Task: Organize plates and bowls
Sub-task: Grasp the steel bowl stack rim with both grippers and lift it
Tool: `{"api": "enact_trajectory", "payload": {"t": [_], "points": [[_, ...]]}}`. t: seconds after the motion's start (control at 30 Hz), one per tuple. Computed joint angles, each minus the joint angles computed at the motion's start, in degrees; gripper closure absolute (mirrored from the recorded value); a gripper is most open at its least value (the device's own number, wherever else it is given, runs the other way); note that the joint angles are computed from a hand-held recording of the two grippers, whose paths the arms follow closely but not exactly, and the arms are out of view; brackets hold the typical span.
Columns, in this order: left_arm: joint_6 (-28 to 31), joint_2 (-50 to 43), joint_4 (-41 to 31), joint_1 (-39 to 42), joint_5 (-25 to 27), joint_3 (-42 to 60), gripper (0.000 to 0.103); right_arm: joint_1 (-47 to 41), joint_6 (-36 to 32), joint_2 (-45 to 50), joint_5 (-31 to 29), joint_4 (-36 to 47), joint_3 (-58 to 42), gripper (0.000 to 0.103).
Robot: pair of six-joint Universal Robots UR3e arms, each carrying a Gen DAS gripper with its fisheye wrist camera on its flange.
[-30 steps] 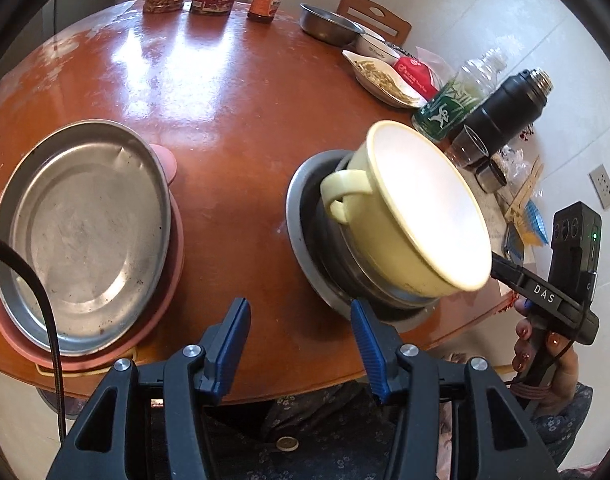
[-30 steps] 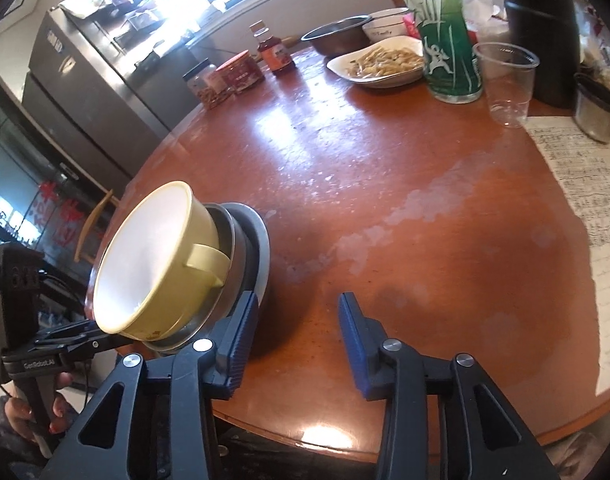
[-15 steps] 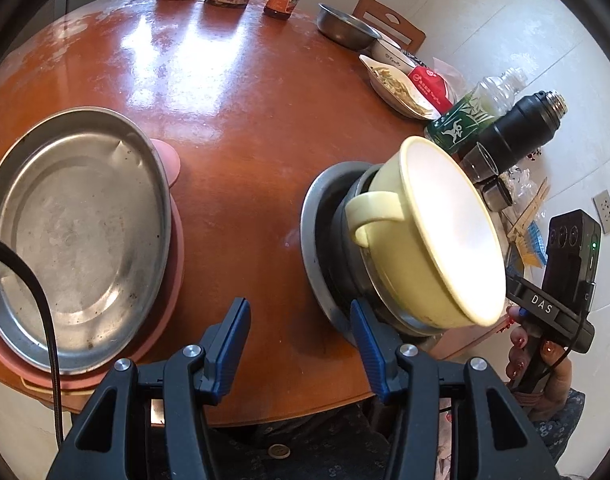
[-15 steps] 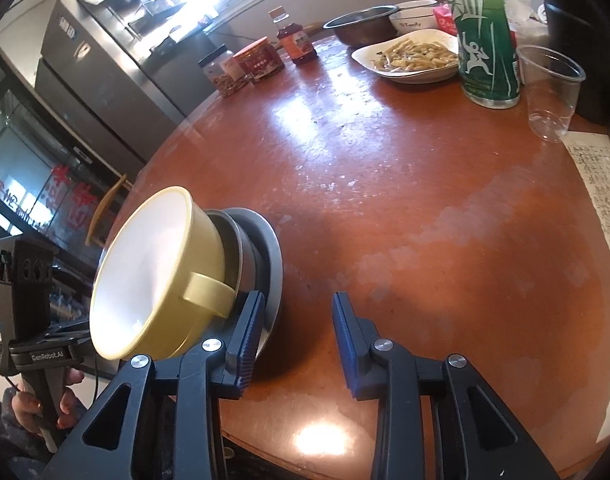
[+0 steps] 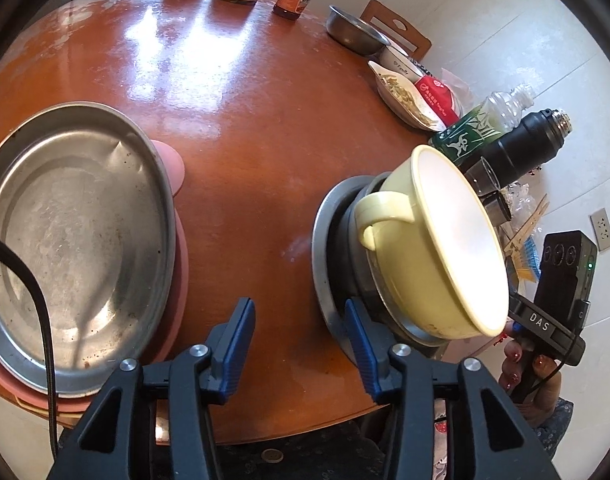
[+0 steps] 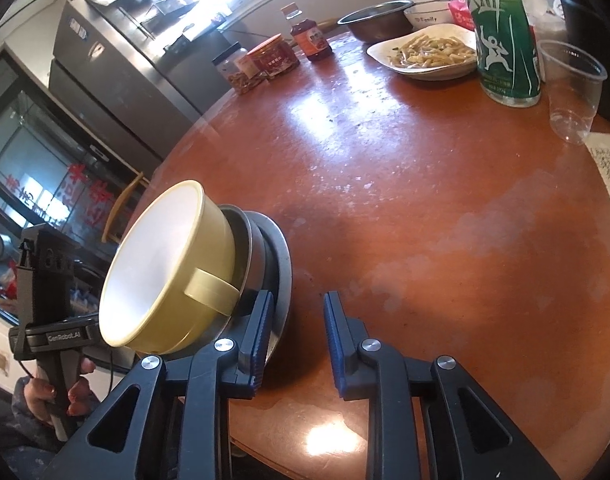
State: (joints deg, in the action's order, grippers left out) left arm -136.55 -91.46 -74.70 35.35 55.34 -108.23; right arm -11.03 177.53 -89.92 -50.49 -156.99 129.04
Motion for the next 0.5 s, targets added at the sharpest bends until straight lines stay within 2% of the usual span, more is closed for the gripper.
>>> {"api": "enact_trajectory", "payload": {"t": [0.17, 0.3, 0.4, 0.43, 0.5], "points": [[0.5, -0.7, -0.6, 0.1, -0.5, 0.8, 0.06, 0.2, -1.0, -0.6, -0.1, 1.0, -0.2, 0.078], [1.0, -1.2, -1.4, 0.2, -1.1, 1.4, 0.066, -0.5, -1.4, -0.7, 1.4, 1.3, 0.4, 0.08], [1.2, -1.0, -1.3, 0.1, -1.2, 1.3, 0.068, -1.0, -1.4, -0.5, 3.1, 1.1, 0.8, 0.086], [1.5, -1.0, -1.6, 0.1, -1.4, 1.4, 0.07, -0.9, -1.3, -0.6, 3.0, 1.1, 0.8, 0.087], [2.4, -0.9, -3.1, 0.1, -2.2, 1.6, 0.082, -0.2, -0.8, -0.5, 2.8, 1.0, 0.3, 0.091]]}}
